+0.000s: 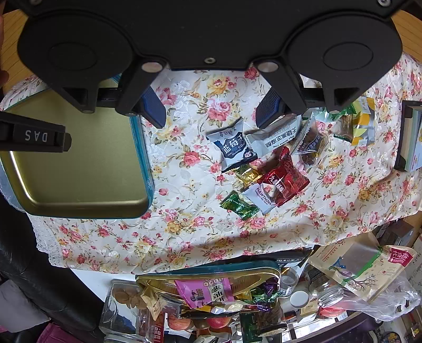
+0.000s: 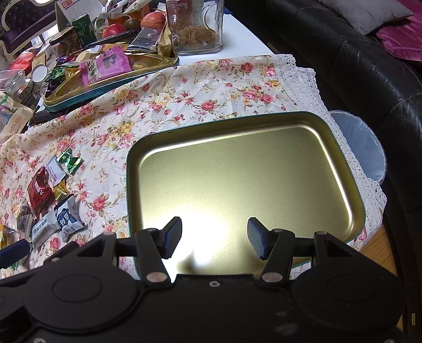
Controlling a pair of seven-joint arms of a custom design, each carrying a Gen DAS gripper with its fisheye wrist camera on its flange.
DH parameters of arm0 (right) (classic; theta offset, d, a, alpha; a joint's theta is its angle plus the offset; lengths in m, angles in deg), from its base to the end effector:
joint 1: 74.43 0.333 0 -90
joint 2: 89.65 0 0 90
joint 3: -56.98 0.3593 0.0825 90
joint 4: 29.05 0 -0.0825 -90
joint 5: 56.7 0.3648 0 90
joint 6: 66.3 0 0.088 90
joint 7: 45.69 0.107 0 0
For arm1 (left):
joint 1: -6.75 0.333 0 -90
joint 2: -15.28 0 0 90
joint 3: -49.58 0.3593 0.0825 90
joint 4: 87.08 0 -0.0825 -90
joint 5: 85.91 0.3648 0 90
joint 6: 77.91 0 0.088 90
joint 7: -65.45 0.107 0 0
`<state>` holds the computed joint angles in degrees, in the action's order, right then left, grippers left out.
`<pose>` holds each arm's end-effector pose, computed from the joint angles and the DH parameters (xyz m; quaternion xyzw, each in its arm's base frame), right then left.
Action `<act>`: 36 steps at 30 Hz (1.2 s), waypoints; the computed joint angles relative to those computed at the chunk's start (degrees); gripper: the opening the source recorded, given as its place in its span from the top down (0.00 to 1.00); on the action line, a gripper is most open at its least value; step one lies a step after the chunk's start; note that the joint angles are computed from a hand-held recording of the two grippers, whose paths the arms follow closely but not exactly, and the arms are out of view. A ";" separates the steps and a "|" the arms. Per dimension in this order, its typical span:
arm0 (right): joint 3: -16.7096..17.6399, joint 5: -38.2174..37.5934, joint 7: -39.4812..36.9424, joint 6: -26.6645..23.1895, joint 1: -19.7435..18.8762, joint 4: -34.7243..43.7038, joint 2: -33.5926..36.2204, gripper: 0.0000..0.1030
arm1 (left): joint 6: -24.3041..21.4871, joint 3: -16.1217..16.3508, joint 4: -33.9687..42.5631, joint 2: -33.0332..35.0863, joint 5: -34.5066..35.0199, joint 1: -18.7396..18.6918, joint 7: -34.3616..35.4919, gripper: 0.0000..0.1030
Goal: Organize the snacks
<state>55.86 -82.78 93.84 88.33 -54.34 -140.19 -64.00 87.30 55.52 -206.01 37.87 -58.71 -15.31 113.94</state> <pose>0.6131 0.2277 0.3345 -0.6400 0.7420 -0.1568 0.1233 0.5909 -0.2034 0.3323 -0.6848 0.6907 -0.1544 0.1736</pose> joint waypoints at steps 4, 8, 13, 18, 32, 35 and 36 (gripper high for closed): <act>-0.07 0.01 0.06 -0.11 0.05 0.06 0.02 0.44 | 0.20 -0.19 -0.23 -0.08 -0.48 0.33 0.46 0.27; -0.13 -0.05 0.14 -0.05 0.06 0.01 -0.03 0.44 | -0.24 0.58 0.08 0.13 0.07 -0.32 0.14 0.27; -0.12 -0.11 0.18 -0.26 0.16 0.12 0.08 0.44 | -0.44 0.12 0.16 0.11 0.11 0.07 0.14 0.27; -0.08 -0.12 0.15 -0.33 0.15 0.19 0.15 0.44 | -0.47 0.04 0.14 0.09 0.05 0.11 0.08 0.27; -0.02 -0.14 0.07 -0.49 0.23 0.30 0.31 0.43 | -0.40 0.08 0.11 0.12 0.24 -0.08 -0.34 0.27; 0.06 -0.05 -0.16 -0.57 0.19 0.37 0.33 0.44 | -0.35 0.02 0.09 0.11 0.21 0.00 -0.40 0.27; 0.03 -0.08 -0.20 -0.58 0.21 0.39 0.34 0.44 | -0.39 0.00 0.10 0.10 0.18 0.00 -0.39 0.27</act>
